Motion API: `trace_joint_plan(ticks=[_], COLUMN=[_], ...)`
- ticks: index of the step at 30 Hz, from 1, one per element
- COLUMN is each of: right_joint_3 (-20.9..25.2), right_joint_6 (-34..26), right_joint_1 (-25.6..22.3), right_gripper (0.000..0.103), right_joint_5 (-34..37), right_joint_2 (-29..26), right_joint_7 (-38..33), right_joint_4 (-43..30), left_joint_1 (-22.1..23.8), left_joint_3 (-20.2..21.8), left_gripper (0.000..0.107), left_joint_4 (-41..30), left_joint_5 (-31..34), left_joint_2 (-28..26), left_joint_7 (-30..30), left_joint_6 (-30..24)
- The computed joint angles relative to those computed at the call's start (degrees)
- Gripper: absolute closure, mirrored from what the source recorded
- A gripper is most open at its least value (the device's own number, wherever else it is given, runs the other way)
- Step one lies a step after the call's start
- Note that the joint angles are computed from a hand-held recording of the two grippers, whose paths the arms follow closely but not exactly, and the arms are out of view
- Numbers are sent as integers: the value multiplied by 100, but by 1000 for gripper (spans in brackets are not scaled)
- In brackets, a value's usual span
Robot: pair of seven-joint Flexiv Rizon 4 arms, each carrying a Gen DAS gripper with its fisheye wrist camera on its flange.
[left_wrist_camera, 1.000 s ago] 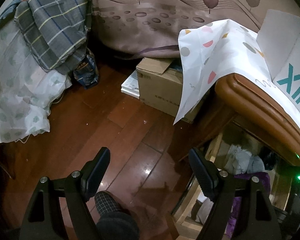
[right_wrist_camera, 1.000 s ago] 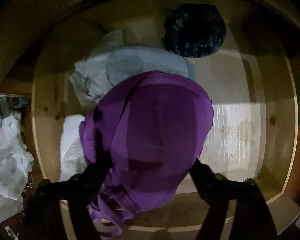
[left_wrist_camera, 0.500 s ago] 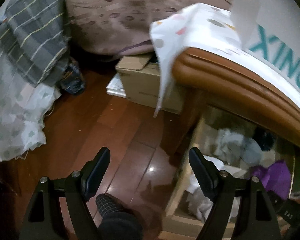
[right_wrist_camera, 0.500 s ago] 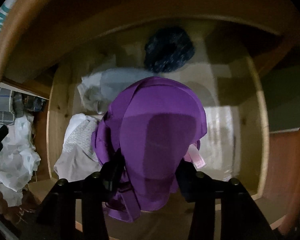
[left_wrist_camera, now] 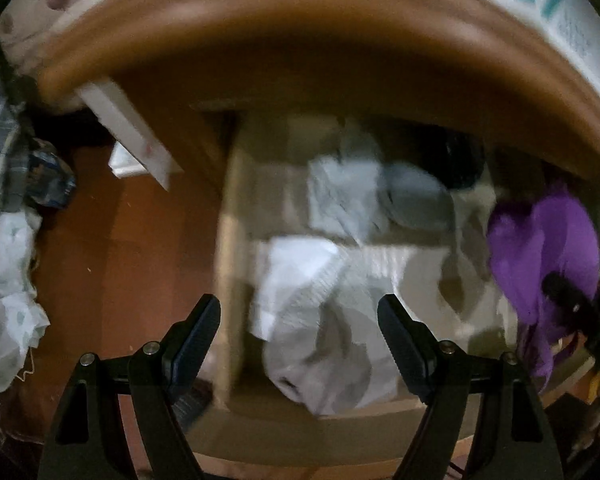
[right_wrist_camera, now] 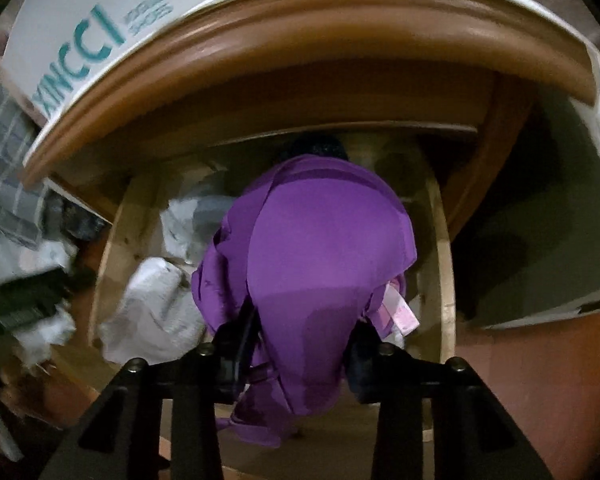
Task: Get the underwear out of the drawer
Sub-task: 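Lower the left tool into the drawer and grasp the grey patterned garment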
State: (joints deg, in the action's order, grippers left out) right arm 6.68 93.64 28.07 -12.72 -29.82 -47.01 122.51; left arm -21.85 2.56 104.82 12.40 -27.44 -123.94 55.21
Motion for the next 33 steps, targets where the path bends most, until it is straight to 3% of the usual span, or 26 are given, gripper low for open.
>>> trace_joint_plan(ticks=[8,16,18,19,21,22,25,33], right_joint_3=[859,1959,2025,2018,2068,2157,2348,2457], right_joint_6=[115,-290,-272,-270,-252,-280,-345,-340], right_joint_1=[-809,-1771,-1813,-1800,-1848,-1926,-2101,-2150], right_gripper=[67,67,67,67,67,67,67,67], right_joint_5=[204,524,612,626,676,698,816,1074], right_joint_2=[-110,-404,-411,-400,-367,-379,-418,-412], right_joint_7=[-195,-553,-634,-682,-780,-847,-987,-1233], right_joint_4=[-119,-358,-369,-367,-336,-351,-390,-450], left_joint_1=[132,263,280,254,306,333,421,96], left_joint_3=[-241,-437,-451,-427,-471,-493,-572,-333], left_gripper=[28,28,29,33,52,67,82,86], left_joint_4=[19,-3,-12,-40,61,63,182,181], left_joint_5=[-670,-1292,-1394,-1379,-1555,-1631,-1872,-1275], left_joint_2=[-188,-522,-594,-617,-619,-641,-627,-175], left_joint_7=[129,357,366,349,292,295,358,136], left_joint_6=[-441,-745,-806,-844,-649,-633,-447,-340])
